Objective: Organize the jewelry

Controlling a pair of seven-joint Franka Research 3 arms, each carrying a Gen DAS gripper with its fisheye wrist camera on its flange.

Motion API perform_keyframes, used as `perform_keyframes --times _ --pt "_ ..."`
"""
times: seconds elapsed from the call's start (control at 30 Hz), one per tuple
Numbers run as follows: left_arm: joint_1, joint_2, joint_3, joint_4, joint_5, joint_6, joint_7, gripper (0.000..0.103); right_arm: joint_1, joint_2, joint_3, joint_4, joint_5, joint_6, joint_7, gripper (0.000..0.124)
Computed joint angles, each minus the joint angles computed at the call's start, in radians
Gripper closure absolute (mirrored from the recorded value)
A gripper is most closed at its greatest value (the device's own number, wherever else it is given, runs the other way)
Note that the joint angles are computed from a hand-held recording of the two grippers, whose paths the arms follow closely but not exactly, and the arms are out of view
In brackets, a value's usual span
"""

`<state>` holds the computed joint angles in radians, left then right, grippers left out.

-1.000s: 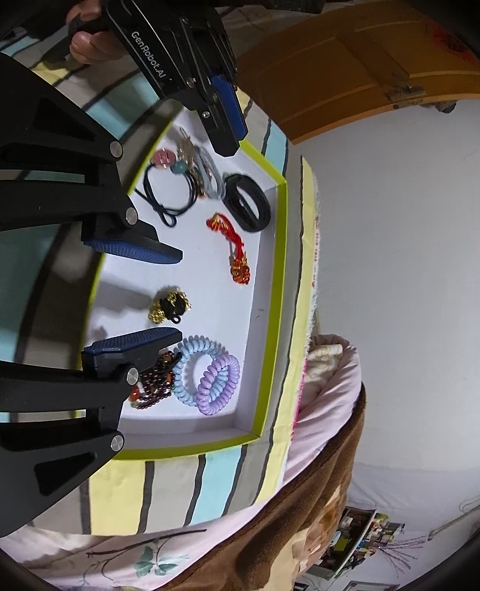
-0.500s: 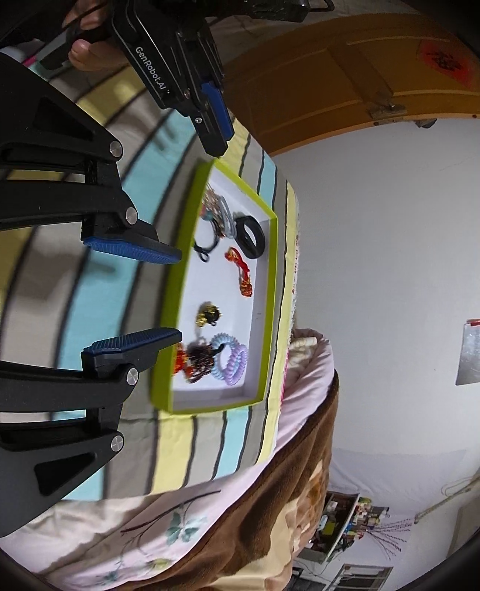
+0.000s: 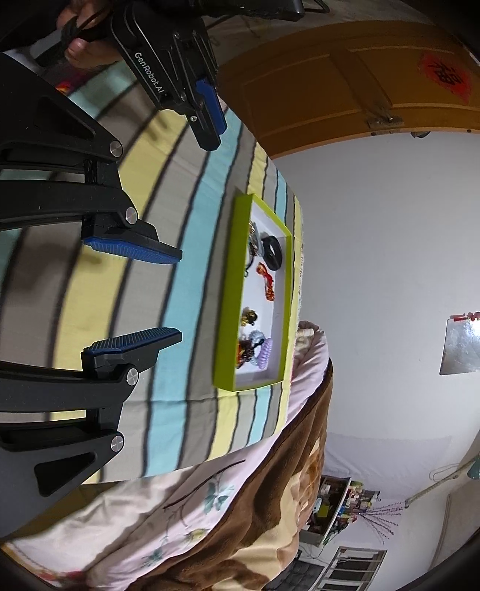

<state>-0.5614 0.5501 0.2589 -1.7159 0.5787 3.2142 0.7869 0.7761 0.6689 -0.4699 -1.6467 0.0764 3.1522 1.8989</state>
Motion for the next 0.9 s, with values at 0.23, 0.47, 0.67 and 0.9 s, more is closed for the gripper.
perform_keyframes --times 0.23,0.47,0.67,0.9 --pt "-0.182 -0.051 0.194 -0.131 -0.004 0.061 -0.056 0.077 0.132 -0.048 -0.104 -0.132 0.035 0.062 0.003 0.087" --pt "-0.31 -0.071 0.311 -0.208 -0.095 0.098 -0.011 0.077 0.198 -0.057 -0.139 -0.175 0.118 0.084 -0.066 0.087" --pt "-0.332 -0.074 0.323 -0.228 -0.175 0.108 0.049 0.077 0.214 -0.053 -0.147 -0.178 0.171 0.087 -0.112 0.087" --pt "-0.369 -0.064 0.347 -0.244 -0.268 0.129 0.126 0.077 0.22 -0.046 -0.152 -0.17 0.203 0.079 -0.137 0.087"
